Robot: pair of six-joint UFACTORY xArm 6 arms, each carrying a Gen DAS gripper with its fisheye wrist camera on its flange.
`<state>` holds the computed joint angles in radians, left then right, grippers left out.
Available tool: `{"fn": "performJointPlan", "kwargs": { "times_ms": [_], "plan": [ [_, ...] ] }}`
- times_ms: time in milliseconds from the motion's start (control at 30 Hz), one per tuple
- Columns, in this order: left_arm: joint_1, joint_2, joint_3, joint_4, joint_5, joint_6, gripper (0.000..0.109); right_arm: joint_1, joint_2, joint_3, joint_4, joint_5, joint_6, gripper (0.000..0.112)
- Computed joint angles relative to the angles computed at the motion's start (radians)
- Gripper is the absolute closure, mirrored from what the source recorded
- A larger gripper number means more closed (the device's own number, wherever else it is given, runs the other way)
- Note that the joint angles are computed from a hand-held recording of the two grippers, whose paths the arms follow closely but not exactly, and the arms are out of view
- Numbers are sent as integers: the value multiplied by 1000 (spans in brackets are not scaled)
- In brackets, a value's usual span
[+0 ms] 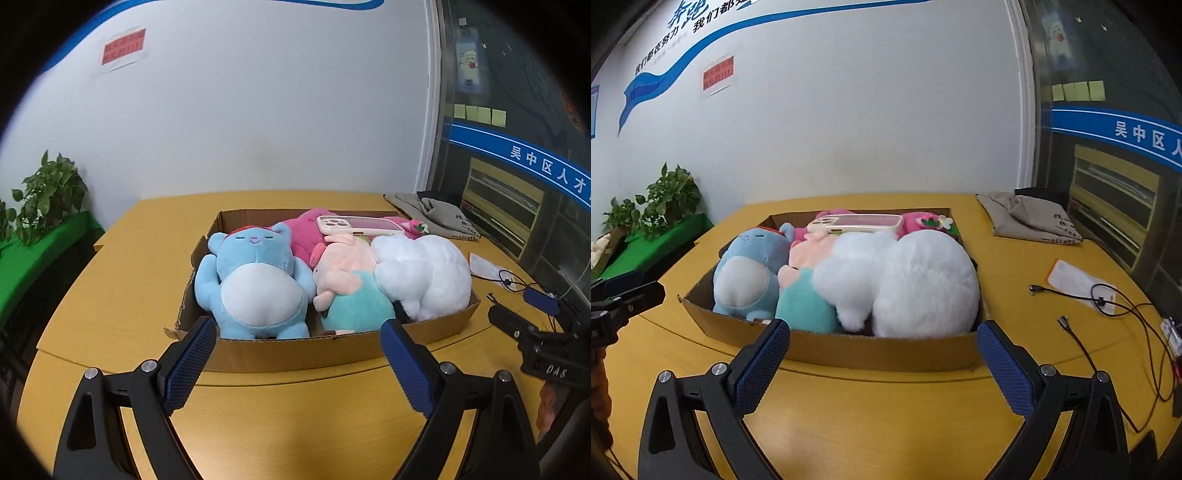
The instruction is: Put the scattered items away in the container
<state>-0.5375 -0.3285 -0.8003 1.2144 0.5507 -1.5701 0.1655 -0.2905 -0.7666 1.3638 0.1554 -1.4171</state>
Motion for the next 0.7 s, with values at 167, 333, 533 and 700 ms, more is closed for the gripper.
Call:
{"fn": "performJointPlan", "kwargs": {
  "times_ms": [167,333,533,700],
  "plan": [
    [-74,-15,1,20,97,-59,17,36,-52,52,17,-49,-26,10],
    [-87,-45,28,56,100,-159,17,62,-73,75,108,-95,-120,10],
    [-85,-44,35,23,97,-147,17,36,-71,95,26,-74,-17,10],
    [-100,-31,27,15,108,-143,17,39,-89,118,-19,-86,24,10]
  ]
}}
